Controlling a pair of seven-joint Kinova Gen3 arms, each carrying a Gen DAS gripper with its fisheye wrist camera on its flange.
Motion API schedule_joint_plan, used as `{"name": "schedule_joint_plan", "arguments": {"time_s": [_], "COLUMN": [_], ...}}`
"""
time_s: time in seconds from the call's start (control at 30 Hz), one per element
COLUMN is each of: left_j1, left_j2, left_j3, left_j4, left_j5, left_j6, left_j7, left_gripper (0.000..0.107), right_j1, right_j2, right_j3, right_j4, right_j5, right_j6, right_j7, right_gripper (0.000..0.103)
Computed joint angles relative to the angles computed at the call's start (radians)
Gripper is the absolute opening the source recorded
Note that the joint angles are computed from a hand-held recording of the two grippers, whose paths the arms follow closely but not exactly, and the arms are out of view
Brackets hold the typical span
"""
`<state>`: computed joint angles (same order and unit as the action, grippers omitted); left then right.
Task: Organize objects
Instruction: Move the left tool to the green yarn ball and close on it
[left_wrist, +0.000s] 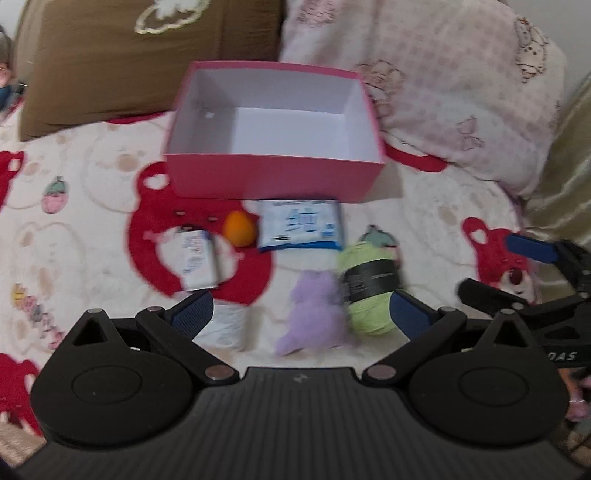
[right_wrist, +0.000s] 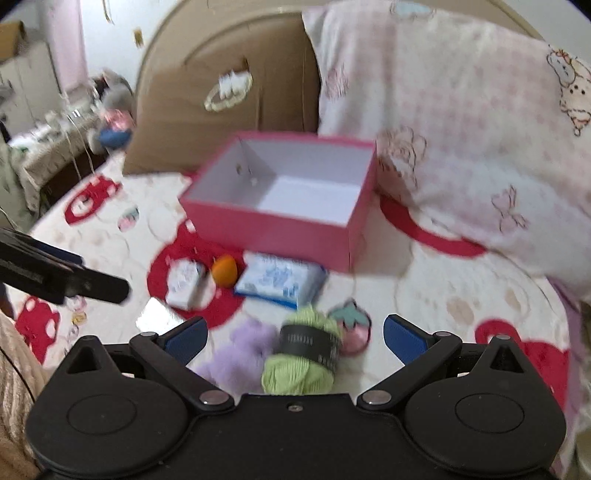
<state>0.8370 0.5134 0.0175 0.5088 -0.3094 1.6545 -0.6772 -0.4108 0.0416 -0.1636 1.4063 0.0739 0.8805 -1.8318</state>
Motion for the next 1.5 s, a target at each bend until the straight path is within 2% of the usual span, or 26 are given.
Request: {"name": "schedule_joint_plan", "arguments": {"time_s": [0.07, 0.13, 0.2, 0.27, 0.33, 0.4, 0.47, 0.53, 0.6, 0.7, 0.77, 0.83, 0.93, 1.13, 1.2, 1.23, 1.27, 1.37, 1.5], "left_j1": [-0.016, -0.017, -0.014, -0.049, -0.071, -0.051, -0.034, -0.037, -0.049, -0.054, -0.044, -0.056, -0.084, -0.120, -0.119, -0.124, -0.123, -0.100, -0.074], "left_j2": [0.028, 0.070, 0.104, 0.124, 0.148, 0.199, 0.226, 0.217, 0.188, 0.144, 0.116, 0.087, 0.060, 0.061, 0.073, 0.080, 0.077, 0.061, 0.063], "left_j3": [0.011, 0.010, 0.001, 0.019, 0.029, 0.002, -0.023, -0.028, -0.019, -0.010, -0.015, -0.004, 0.026, 0.062, 0.063, 0.069, 0.068, 0.051, 0.039], "left_j4": [-0.026, -0.071, -0.104, -0.109, -0.128, -0.204, -0.228, -0.177, -0.088, 0.044, 0.131, 0.214, 0.302, 0.366, 0.362, 0.363, 0.379, 0.438, 0.452], "left_j5": [0.022, 0.028, 0.037, 0.097, 0.134, 0.113, 0.099, 0.118, 0.140, 0.143, 0.118, 0.120, 0.135, 0.171, 0.174, 0.179, 0.182, 0.154, 0.119], "left_j6": [-0.014, -0.006, -0.006, -0.027, -0.033, 0.006, 0.007, -0.041, -0.122, -0.244, -0.325, -0.407, -0.504, -0.575, -0.567, -0.568, -0.585, -0.652, -0.660], "left_j7": [-0.017, -0.048, -0.069, -0.083, -0.100, -0.137, -0.160, -0.154, -0.134, -0.094, -0.036, 0.015, 0.027, 0.029, 0.032, 0.019, 0.019, 0.038, 0.078], "left_gripper": [0.103, 0.101, 0.101, 0.101, 0.101, 0.101, 0.101, 0.101, 0.101, 0.097, 0.087, 0.083, 0.078, 0.062, 0.056, 0.048, 0.048, 0.047, 0.049], "right_j1": [0.078, 0.171, 0.229, 0.213, 0.147, 0.134, 0.149, 0.136, 0.120, 0.123, 0.092, 0.114, 0.121, 0.140, 0.117, 0.122, 0.145, 0.133, 0.088], "right_j2": [-0.004, 0.030, 0.056, 0.071, 0.072, 0.074, 0.075, 0.082, 0.087, 0.107, 0.112, 0.120, 0.122, 0.136, 0.142, 0.144, 0.145, 0.139, 0.135], "right_j3": [-0.029, -0.077, -0.087, -0.041, 0.027, 0.036, 0.027, 0.025, 0.021, 0.011, 0.028, 0.009, 0.013, 0.001, 0.017, 0.013, -0.009, -0.004, 0.012], "right_j4": [0.042, 0.040, 0.040, 0.056, 0.084, 0.106, 0.129, 0.140, 0.162, 0.177, 0.192, 0.203, 0.221, 0.246, 0.253, 0.260, 0.269, 0.301, 0.316], "right_j5": [-0.081, -0.163, -0.244, -0.295, -0.295, -0.302, -0.342, -0.331, -0.304, -0.320, -0.292, -0.315, -0.341, -0.392, -0.367, -0.376, -0.400, -0.401, -0.326], "right_j6": [-0.058, -0.050, -0.033, -0.026, -0.043, -0.060, -0.080, -0.096, -0.129, -0.152, -0.172, -0.187, -0.207, -0.233, -0.240, -0.248, -0.257, -0.304, -0.335], "right_j7": [0.056, 0.117, 0.165, 0.214, 0.252, 0.296, 0.350, 0.371, 0.370, 0.372, 0.354, 0.371, 0.370, 0.423, 0.409, 0.421, 0.442, 0.427, 0.327], "right_gripper": [0.103, 0.102, 0.102, 0.102, 0.102, 0.102, 0.102, 0.102, 0.102, 0.101, 0.098, 0.097, 0.090, 0.088, 0.082, 0.076, 0.069, 0.067, 0.067]}}
